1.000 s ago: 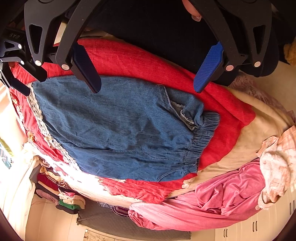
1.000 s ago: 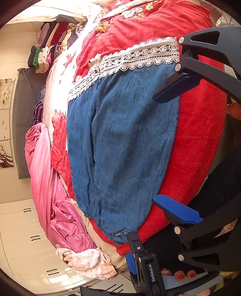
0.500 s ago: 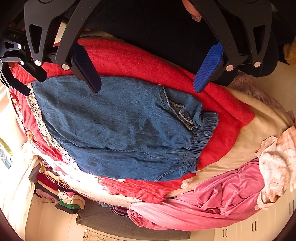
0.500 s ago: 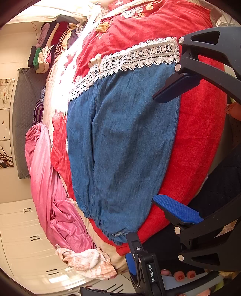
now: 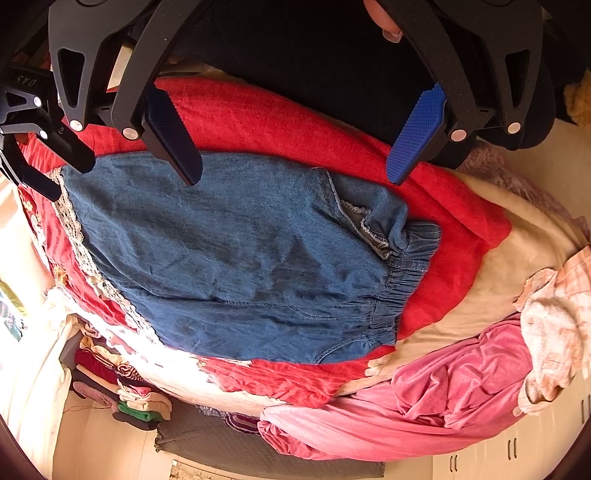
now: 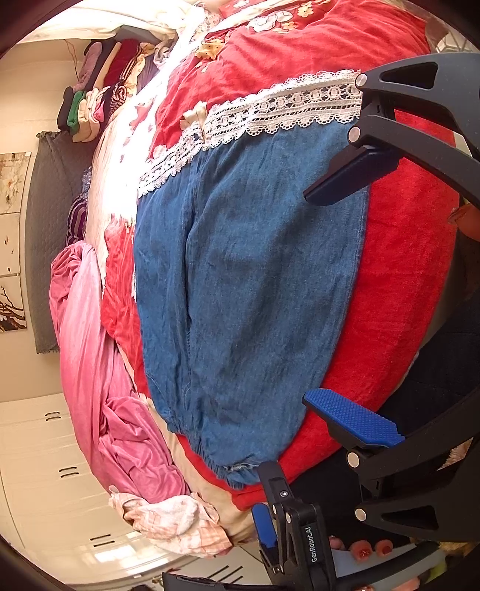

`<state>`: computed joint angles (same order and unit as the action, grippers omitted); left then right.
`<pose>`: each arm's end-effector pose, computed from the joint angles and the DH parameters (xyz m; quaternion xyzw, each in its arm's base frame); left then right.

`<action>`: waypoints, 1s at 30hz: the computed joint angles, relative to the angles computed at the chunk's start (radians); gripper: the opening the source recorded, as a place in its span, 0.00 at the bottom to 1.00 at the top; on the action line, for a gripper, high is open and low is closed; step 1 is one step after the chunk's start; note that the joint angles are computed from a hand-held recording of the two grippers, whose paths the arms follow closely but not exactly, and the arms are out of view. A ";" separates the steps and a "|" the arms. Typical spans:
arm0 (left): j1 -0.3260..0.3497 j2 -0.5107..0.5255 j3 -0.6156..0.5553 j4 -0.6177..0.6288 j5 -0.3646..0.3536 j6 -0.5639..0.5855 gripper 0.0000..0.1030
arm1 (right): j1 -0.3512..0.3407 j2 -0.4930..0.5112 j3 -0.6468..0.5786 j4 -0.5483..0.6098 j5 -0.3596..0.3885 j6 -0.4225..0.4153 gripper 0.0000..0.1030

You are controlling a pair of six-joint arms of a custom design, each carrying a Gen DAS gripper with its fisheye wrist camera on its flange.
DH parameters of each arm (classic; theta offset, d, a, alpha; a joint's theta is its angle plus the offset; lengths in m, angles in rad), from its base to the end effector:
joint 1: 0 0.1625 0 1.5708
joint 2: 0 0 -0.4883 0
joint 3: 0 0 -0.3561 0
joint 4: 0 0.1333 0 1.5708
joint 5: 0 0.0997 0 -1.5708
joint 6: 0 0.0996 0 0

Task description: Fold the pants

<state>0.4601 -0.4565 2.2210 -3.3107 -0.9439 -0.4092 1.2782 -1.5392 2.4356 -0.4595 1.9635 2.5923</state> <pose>-0.3337 -0.3793 -0.0548 0.3304 0.8920 -0.2039 0.2315 0.0107 -0.2946 0.2431 0.0020 -0.8339 0.4135 0.3654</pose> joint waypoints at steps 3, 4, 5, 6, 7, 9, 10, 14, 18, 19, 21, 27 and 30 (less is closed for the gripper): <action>0.010 0.005 -0.018 0.008 0.000 0.028 0.91 | -0.009 0.003 -0.029 0.037 -0.014 0.004 0.96; 0.016 0.006 -0.026 0.011 -0.001 0.035 0.91 | -0.009 0.008 -0.042 0.051 -0.017 0.002 0.96; 0.023 0.006 -0.036 0.021 -0.003 0.036 0.91 | -0.009 0.014 -0.057 0.064 -0.014 -0.003 0.96; 0.030 0.006 -0.044 0.028 -0.005 0.037 0.91 | -0.008 0.020 -0.070 0.075 -0.015 -0.009 0.96; 0.042 0.005 -0.056 0.031 -0.010 0.046 0.91 | -0.013 0.021 -0.082 0.091 -0.026 -0.014 0.96; 0.063 0.001 -0.078 0.049 -0.015 0.053 0.91 | -0.007 0.032 -0.118 0.117 -0.024 -0.027 0.96; 0.078 -0.002 -0.095 0.063 -0.017 0.059 0.91 | 0.000 0.039 -0.134 0.120 -0.020 -0.039 0.96; 0.125 -0.004 -0.171 0.113 0.005 0.107 0.91 | -0.012 0.066 -0.246 0.237 -0.081 -0.011 0.96; 0.192 -0.002 -0.278 0.167 0.027 0.143 0.91 | -0.001 0.141 -0.397 0.372 -0.090 0.012 0.96; 0.207 0.000 -0.306 0.186 0.032 0.151 0.91 | 0.008 0.161 -0.429 0.387 -0.076 0.003 0.96; 0.242 0.010 -0.369 0.216 0.044 0.175 0.91 | 0.031 0.203 -0.496 0.405 -0.048 -0.033 0.96; 0.327 0.055 -0.543 0.312 0.026 0.291 0.91 | 0.057 0.322 -0.714 0.536 -0.066 -0.094 0.96; 0.359 0.081 -0.609 0.341 -0.001 0.356 0.91 | 0.069 0.400 -0.836 0.622 -0.028 -0.133 0.96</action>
